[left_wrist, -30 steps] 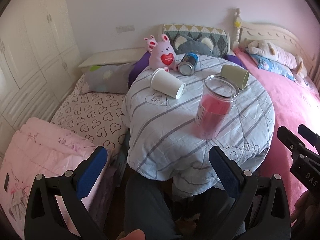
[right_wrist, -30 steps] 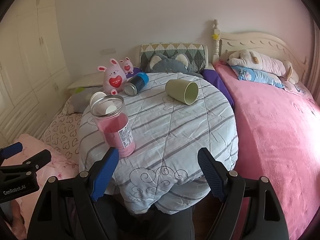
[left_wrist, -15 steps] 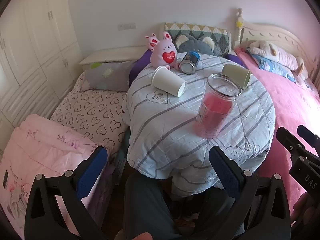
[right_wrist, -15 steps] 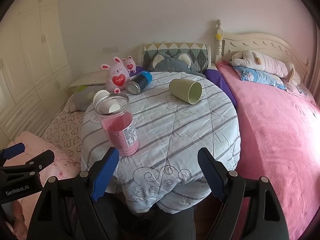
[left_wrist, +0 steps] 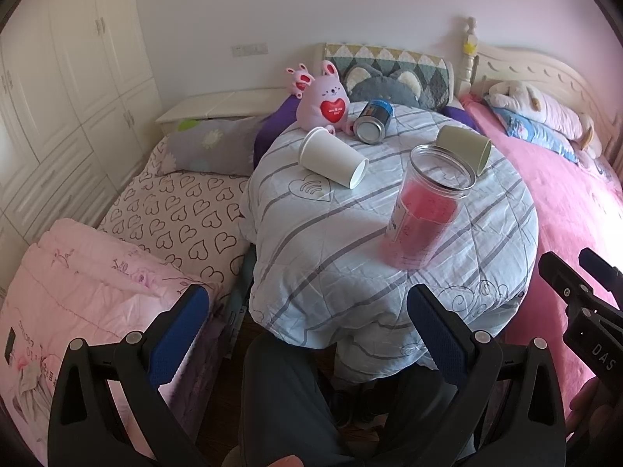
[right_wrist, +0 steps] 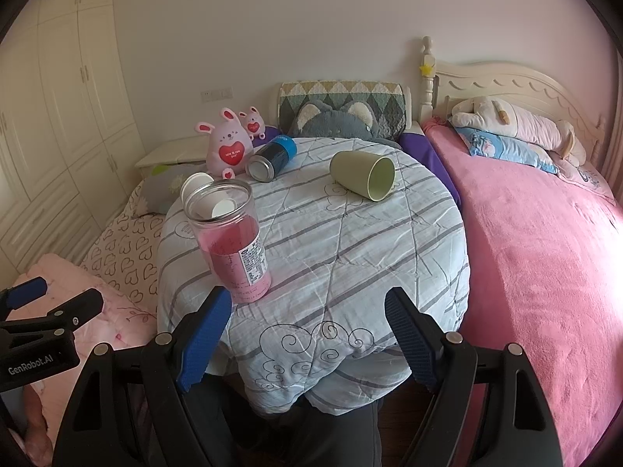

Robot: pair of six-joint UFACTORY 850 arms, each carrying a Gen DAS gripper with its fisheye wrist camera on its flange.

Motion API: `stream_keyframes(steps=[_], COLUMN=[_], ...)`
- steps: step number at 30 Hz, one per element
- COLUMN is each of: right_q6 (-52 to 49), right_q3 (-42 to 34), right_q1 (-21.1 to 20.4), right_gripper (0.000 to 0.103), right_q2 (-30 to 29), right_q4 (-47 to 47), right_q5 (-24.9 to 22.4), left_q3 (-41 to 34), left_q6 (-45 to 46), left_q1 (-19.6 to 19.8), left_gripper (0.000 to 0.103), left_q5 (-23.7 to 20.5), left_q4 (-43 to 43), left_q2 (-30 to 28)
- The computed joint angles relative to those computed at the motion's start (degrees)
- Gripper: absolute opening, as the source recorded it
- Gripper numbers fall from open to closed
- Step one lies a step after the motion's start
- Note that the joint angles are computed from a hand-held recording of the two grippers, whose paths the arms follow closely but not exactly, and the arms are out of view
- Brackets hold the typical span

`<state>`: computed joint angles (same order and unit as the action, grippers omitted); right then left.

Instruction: Flip cup upright

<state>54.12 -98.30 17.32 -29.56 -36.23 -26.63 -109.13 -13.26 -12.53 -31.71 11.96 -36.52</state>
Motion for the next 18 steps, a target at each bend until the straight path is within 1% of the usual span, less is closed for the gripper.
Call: stream_keyframes(steps=[13,18], right_q6=[-0.32,-0.41], right_q3=[0.01,0.10], right_q1=[-0.04,-0.06], right_gripper=[0.082,0.082], right_q2=[-0.15,-0.22], right_q4=[0.31,0.46], right_q5=[0.13,0.14], left_q3=[-0.41,-1.09], left_q6=[0.66,-3.67], left_q1=[0.09,-0.79], left_gripper=[0.103,0.103], left_q5=[-0.23,-1.38], left_q4=[0.03,5.86], left_q2=[-0.19,-0.59])
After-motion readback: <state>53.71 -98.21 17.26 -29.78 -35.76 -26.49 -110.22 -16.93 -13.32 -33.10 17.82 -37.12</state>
